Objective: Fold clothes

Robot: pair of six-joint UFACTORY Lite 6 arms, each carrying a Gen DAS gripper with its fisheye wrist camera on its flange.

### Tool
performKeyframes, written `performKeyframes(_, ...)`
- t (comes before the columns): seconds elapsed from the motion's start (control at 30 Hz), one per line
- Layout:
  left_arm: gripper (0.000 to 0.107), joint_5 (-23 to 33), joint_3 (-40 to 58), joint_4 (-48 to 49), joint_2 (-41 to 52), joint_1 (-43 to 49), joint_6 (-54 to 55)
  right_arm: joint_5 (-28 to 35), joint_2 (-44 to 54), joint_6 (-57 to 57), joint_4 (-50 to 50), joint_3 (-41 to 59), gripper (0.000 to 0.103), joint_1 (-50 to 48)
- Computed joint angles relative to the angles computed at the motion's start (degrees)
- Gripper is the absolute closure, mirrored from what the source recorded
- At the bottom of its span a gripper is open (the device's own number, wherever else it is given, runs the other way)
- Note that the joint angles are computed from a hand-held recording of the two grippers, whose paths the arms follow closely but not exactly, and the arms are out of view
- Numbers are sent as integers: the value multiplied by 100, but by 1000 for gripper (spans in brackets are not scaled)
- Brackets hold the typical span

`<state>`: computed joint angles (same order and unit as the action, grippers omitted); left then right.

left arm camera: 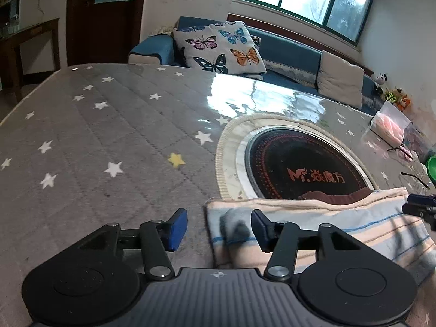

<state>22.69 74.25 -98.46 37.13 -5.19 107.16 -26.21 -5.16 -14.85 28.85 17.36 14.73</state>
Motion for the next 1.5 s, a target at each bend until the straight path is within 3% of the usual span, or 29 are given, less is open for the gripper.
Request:
performKeyframes(0.2,40,70,-484,65,-367,311,19,162,136,-922,1301,526,60,1866)
performKeyframes(0.4,34,255,-999,-67,-759,640,285,290,1049,-1236,1504,1596,58,3341)
performKeyframes(0.5,28,278,-1168,66,-900,750,169,324,1708,-1621,1579,2265,57,3795)
performKeyframes(0.7,26,694,-1386,467,-1047,1058,-287,311,2935,-3006,2421,3469,57,4364)
performKeyframes(0.87,22,1019,-1362,1009,-986,1193,-1042,160,3498,-3844,3186,3961,60,4561)
performKeyframes(0.9,22,1061,-1346,1105,-965,1191,-1196,182,3544,-3852,3219,4002,60,4556)
performKeyframes(1.0,22,1262,-1324,1295,-920,1210,-1535,202,3487,-3552,3088,3937,77,4492)
performKeyframes(1.1,22,1444,-1258,1536,-867,1223,-1972,286,3116,-2527,2347,3600,90,4252)
performKeyframes(1.33,23,1707,-1246,1910,-838,1081,-2970,200,2199,-817,1126,2825,93,3897)
performKeyframes(1.5,27,2008,-1293,1920,-792,1116,-3383,188,1937,-592,910,2663,93,3832)
